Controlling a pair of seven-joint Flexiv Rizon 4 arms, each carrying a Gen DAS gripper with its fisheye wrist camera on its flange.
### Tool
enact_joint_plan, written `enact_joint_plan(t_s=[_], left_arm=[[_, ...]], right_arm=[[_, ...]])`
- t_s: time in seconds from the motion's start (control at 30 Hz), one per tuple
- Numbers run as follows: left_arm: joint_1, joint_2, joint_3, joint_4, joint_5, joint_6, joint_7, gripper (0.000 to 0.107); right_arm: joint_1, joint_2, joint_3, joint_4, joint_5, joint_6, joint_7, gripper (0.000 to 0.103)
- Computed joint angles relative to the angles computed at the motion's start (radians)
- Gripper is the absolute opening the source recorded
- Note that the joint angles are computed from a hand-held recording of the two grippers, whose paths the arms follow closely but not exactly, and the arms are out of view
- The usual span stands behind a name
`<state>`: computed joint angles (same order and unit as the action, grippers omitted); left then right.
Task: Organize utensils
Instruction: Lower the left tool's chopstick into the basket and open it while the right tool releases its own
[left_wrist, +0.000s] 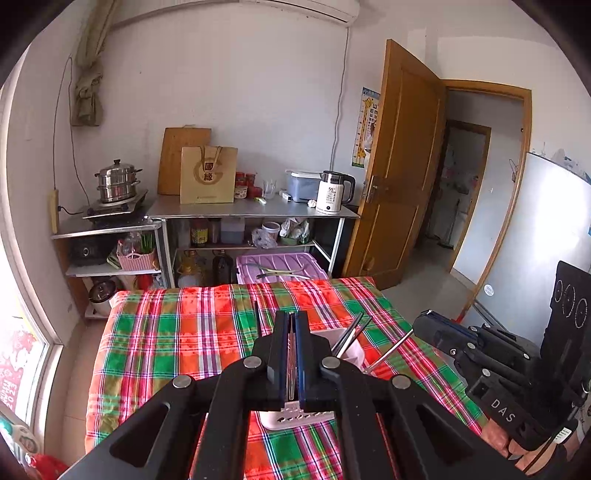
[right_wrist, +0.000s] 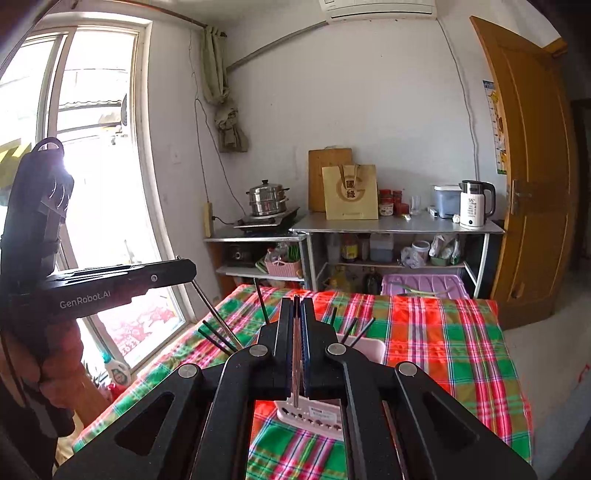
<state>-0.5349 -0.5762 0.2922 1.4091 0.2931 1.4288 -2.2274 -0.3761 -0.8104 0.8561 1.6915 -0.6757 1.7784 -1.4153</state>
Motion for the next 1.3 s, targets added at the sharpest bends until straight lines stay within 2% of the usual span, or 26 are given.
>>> enact_joint_plan(t_s=[0.3, 0.6, 1.0, 1.17, 1.3], left_arm=[[0.055, -0.076, -0.041, -0.076, -0.041, -0.024, 0.063, 0.003], [0.089, -0.148, -0.075, -0.104, -0.108, -0.017, 0.138, 0.003], [0.114, -0.204, -0.11, -0.113, -0.194, -0.069, 0.206, 0.003], [0.119, -0.198, -0.118, -0.086, -0.21, -0.042, 0.214, 0.004], [0.109, -0.185, -0.108, -0.061, -0.217, -0.011, 0.218, 0.004]], right_arm=[[0.096, -0.039, -0.077, -0.072, -0.001, 0.017, 0.007, 0.003], [0.138, -0.097, -0.098, -0.116, 0.026, -0.028, -0.02, 0.003], [0.136, -0.12, -0.054, -0.127, 0.142, -0.174, -0.157, 0.004], [0.135, -0.112, -0.049, -0.122, 0.201, -0.187, -0.209, 0.004], [0.113, -0.101, -0.02, -0.103, 0.247, -0.173, -0.263, 0.009]])
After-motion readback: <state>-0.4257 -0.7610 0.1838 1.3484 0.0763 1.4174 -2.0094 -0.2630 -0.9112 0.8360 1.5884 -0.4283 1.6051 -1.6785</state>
